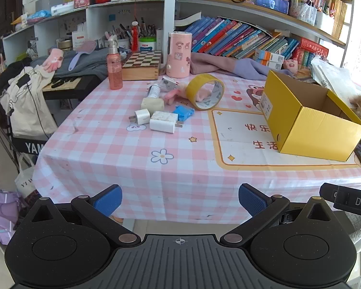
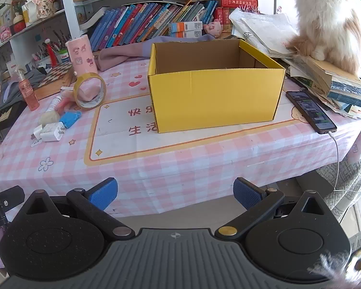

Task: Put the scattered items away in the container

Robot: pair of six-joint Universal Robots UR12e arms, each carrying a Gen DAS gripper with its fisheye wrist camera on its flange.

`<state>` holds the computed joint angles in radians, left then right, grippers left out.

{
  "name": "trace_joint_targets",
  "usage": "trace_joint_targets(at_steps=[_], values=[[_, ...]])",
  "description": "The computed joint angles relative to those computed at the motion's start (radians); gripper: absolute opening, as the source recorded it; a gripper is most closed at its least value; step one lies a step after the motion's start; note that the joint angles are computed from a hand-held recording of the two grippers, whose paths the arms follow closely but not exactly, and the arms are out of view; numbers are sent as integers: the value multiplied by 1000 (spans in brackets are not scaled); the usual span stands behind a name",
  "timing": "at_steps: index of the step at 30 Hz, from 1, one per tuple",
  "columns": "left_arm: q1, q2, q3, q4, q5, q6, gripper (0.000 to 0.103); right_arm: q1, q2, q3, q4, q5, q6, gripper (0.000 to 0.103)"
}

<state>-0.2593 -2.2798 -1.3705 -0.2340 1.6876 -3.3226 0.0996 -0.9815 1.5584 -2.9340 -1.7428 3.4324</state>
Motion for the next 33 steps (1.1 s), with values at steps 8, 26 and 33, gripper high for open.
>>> trace_joint_targets(at_steps=[8, 26, 33], values=[[9, -1, 0, 4, -23, 9, 103, 9, 11, -22, 7, -2, -11, 103], [35, -5, 1, 26, -60, 27, 103, 34, 40, -73, 11, 7, -43, 103], [38, -6, 4, 15, -64, 42, 103, 40, 49, -87, 10, 18, -72, 103]])
